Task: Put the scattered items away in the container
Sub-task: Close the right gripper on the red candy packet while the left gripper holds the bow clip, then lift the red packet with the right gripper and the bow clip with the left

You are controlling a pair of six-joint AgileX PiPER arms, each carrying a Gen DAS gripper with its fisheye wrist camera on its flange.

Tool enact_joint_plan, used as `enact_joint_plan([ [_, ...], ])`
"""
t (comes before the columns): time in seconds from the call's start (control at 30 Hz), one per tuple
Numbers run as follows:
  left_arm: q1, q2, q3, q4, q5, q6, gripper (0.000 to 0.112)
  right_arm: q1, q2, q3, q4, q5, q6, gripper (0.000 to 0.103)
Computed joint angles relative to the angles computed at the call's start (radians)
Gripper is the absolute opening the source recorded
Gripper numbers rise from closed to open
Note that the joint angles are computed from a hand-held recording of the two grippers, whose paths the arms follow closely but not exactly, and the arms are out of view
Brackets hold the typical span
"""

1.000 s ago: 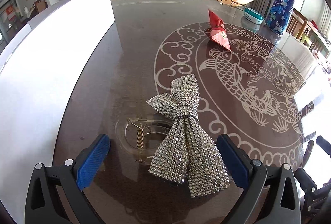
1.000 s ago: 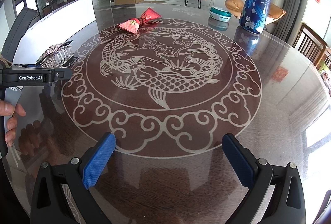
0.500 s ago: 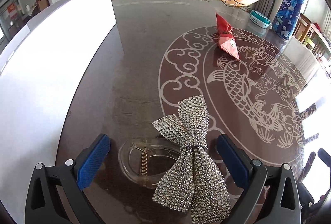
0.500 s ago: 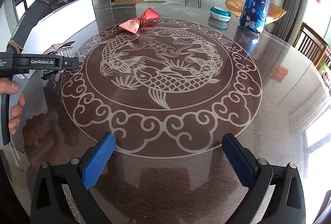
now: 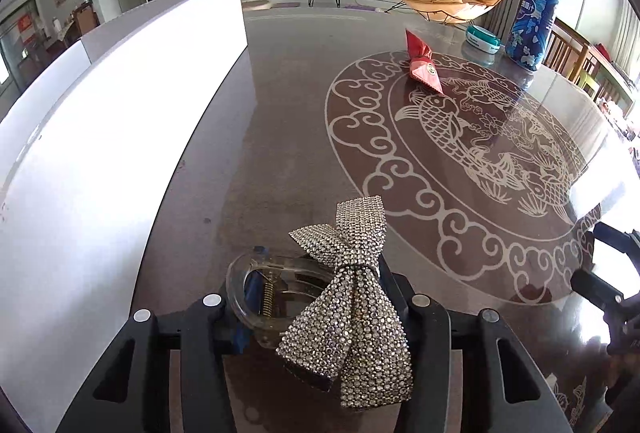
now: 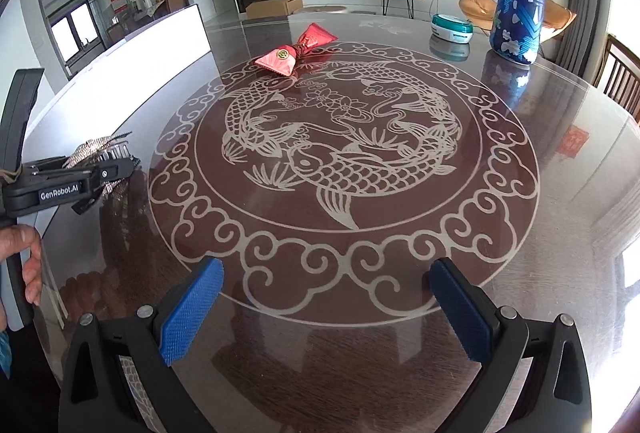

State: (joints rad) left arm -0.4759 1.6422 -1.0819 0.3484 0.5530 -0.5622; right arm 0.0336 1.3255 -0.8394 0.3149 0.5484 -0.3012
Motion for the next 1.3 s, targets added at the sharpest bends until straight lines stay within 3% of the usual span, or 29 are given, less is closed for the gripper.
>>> enact_joint_plan([
  [0.13,-0.015,-0.046,0.068,0.051,-0.035,-0.071,0.049,0.031,0.217,-0.233,0.117,0.064,-0.058,0.103],
  [0.23,-0.022,-0.056,0.094,0.097,-0.062,-0.125,0.049,0.082,0.407,-0.477,0.115,0.115,0.034,0.103],
  [0.37,-0.025,-0.068,0.126,0.149,-0.100,-0.184,0.049,0.149,0.648,-0.843,-0.105,0.202,0.359,0.103],
  [0.43,-0.021,-0.070,0.128,0.143,-0.107,-0.180,0.049,0.179,0.763,-1.041,-0.222,0.297,0.491,0.103],
  [0.6,-0.008,-0.075,0.141,0.122,-0.134,-0.174,0.049,0.216,0.984,-1.435,-0.350,0.484,0.593,0.103],
  [0.67,-0.005,-0.078,0.146,0.122,-0.141,-0.174,0.049,0.229,1.012,-1.487,-0.401,0.502,0.607,0.092],
  [0.7,-0.008,-0.075,0.143,0.129,-0.139,-0.181,0.049,0.236,1.011,-1.487,-0.427,0.494,0.605,0.073],
  [0.73,-0.011,-0.072,0.140,0.139,-0.135,-0.190,0.049,0.242,1.005,-1.475,-0.446,0.478,0.596,0.043],
  [0.77,-0.016,-0.069,0.137,0.152,-0.129,-0.201,0.049,0.241,0.994,-1.455,-0.447,0.462,0.576,0.030],
  [0.8,-0.021,-0.066,0.133,0.163,-0.121,-0.212,0.049,0.234,0.980,-1.431,-0.427,0.447,0.553,0.026],
  [0.9,-0.036,-0.062,0.126,0.196,-0.103,-0.242,0.049,0.200,0.896,-1.274,-0.334,0.354,0.452,0.026],
  [1.03,-0.044,-0.060,0.125,0.218,-0.094,-0.268,0.049,0.190,0.674,-0.874,-0.246,0.158,0.254,0.026],
  [1.3,-0.145,-0.103,0.177,0.258,-0.114,-0.439,0.049,0.129,0.112,-0.122,-0.017,0.011,-0.127,0.026],
])
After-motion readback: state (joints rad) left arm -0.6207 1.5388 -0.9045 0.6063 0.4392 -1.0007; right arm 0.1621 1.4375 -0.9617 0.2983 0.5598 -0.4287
